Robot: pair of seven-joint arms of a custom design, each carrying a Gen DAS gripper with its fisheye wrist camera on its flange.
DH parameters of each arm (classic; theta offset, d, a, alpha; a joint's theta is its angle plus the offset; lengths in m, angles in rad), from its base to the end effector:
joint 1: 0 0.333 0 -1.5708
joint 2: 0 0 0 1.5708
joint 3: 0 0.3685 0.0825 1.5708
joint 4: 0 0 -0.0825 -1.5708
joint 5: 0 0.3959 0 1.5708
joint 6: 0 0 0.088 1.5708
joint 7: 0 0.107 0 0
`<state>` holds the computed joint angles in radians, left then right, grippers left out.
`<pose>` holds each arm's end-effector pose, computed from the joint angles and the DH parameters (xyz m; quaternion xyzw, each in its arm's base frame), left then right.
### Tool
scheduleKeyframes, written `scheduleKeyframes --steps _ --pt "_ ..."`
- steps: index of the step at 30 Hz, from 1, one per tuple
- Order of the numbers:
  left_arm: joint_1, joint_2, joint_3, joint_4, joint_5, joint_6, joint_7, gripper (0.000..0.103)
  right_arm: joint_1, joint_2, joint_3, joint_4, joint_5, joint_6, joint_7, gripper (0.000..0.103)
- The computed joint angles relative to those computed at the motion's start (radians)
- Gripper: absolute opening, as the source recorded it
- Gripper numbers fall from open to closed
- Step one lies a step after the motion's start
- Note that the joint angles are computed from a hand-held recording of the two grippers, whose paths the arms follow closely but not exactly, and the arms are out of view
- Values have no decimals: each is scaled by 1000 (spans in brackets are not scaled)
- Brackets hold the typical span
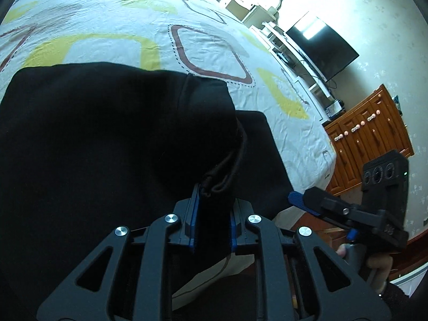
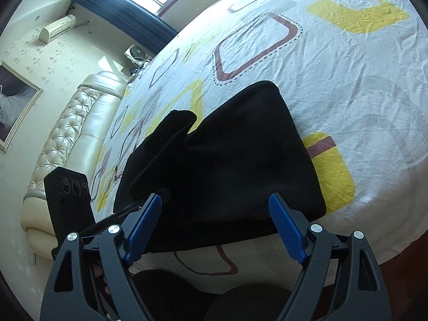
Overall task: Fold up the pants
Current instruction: 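Grasp the pants edge with the right tool while the left tool holds its edge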
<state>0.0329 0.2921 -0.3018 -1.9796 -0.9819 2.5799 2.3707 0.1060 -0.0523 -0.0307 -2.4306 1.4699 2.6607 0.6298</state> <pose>0.6351 -0.1462 0.3953 0.5654 -0.7369 0.3653 0.0620 0.4930 0.0087 0.3802 -0.5570 0.7251 0.0376 0.4032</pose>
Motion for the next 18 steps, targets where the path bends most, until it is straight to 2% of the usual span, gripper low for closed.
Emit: scheduleKeyframes --steps 2,4,8,10,13,16,18 --pt "-5 -13 -21 -25 -41 43 68 33 -1 -2 -1 3 -2 -2 2 81" --pt "7 -45 -37 -46 -126 16 146 57 -4 -10 -4 5 -1 -8 9 81" --pt "22 -139 -4 -108 -308 -71 268 74 -21 -33 -24 15 12 -65 3 81" --pt "31 -193 33 -146 -402 -90 305 88 -32 -34 -35 31 9 -110 -8 81" --pt "34 -239 101 -182 -501 -62 303 93 -48 9 -44 79 -37 -190 13 81" --pt "45 -219 176 -180 -522 -10 234 94 -68 90 -41 142 -65 -279 59 81" --pt "70 -183 211 -163 -509 -12 158 94 -80 148 -30 186 -83 -328 89 81"
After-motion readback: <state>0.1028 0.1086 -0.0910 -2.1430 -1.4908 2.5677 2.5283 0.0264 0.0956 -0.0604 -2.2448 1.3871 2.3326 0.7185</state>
